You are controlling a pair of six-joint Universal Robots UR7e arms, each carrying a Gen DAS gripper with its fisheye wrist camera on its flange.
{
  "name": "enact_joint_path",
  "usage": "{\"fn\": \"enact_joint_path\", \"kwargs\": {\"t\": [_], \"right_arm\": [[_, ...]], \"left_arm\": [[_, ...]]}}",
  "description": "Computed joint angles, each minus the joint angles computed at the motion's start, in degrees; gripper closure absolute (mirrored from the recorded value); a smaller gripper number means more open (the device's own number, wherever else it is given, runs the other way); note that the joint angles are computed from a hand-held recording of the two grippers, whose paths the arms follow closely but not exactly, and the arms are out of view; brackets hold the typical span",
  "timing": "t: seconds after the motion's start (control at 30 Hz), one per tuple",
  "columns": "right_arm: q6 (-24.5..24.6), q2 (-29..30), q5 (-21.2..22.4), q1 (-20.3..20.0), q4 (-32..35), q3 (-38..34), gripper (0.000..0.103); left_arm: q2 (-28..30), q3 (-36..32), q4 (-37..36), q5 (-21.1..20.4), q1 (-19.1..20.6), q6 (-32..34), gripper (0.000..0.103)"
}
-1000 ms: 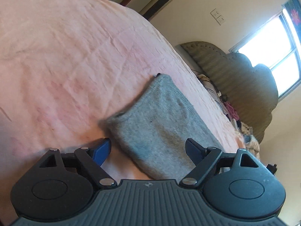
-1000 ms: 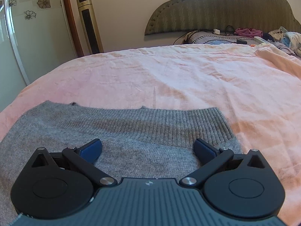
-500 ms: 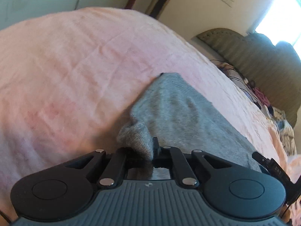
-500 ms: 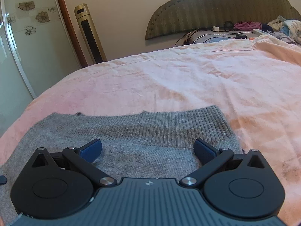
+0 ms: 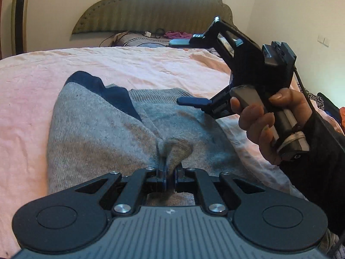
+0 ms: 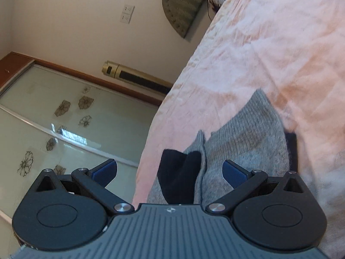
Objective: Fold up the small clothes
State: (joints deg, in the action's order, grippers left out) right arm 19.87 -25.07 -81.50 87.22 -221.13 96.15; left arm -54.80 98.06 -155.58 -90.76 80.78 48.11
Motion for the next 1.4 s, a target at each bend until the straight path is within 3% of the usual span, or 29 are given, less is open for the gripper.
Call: {"fn": "enact_joint_path", "kwargs": {"t": [0.27, 0.4, 0.5, 0.53, 0.63, 0.77, 0.87, 0.97, 1.13, 1.23, 1.3, 1.37, 1.4], "right_arm": [[-5.45, -0.98, 1.86, 1.87, 22.84, -8.57, 0.000], [-7.10, -0.41, -2.97, 3.59, 38.43, -15.32, 0.000], [-8.68, 1.08, -3.76, 4.61, 42.49, -19.39, 0.002], [-9.06, 1.58, -4.41, 4.83, 43.08, -20.47, 0.015], [-11.16, 3.03, -12.23, 5.89, 47.88, -23.92, 0.084], [-14.02, 1.96, -11.46, 5.23, 37.94, -18.59, 0.088], [-17.55, -2.34, -9.54, 5.46, 29.24, -10.95, 0.088], [-19.29, -7.77, -10.69, 5.07, 22.39, -2.28, 0.088], [-17.31, -10.21, -19.50, 2.78, 22.24, 2.93, 0.088], [-16.07, -8.81, -17.38, 1.72, 17.72, 3.88, 0.087], [-15.61, -8.56, -17.50, 1.75, 16.16, 4.33, 0.080], [-14.75, -8.63, -17.31, 1.86, 14.64, 4.74, 0.056], [-14.40, -8.80, -16.98, 1.91, 11.73, 5.63, 0.046]], "left_arm": [[-3.48, 1.88, -1.36, -4.23, 0.64, 0.39, 0.097], [-4.08, 1.67, -0.92, -5.94, 0.63, 0.41, 0.097], [-4.02, 1.65, -0.59, -5.63, 0.47, 0.28, 0.097], [-3.66, 1.42, -0.50, -5.23, 0.31, 0.02, 0.097], [-3.18, 1.05, 0.47, -4.13, 0.26, -1.02, 0.097], [-2.68, 0.91, 2.01, -3.69, -0.42, -0.81, 0.097], [-3.14, 1.65, 4.29, -6.76, -1.07, 2.02, 0.097], [-2.46, 1.21, 8.46, -9.43, -1.56, 3.70, 0.097], [0.92, -0.32, 16.22, -5.96, -2.12, 3.09, 0.097], [2.16, -0.49, 16.27, -4.58, -2.25, 3.88, 0.097], [1.89, -2.56, 20.45, -6.24, -1.84, 4.02, 0.095], [1.76, -6.68, 28.37, -7.03, -1.36, 4.77, 0.090], [1.89, -9.18, 31.67, -7.47, -0.74, 5.14, 0.079]]}}
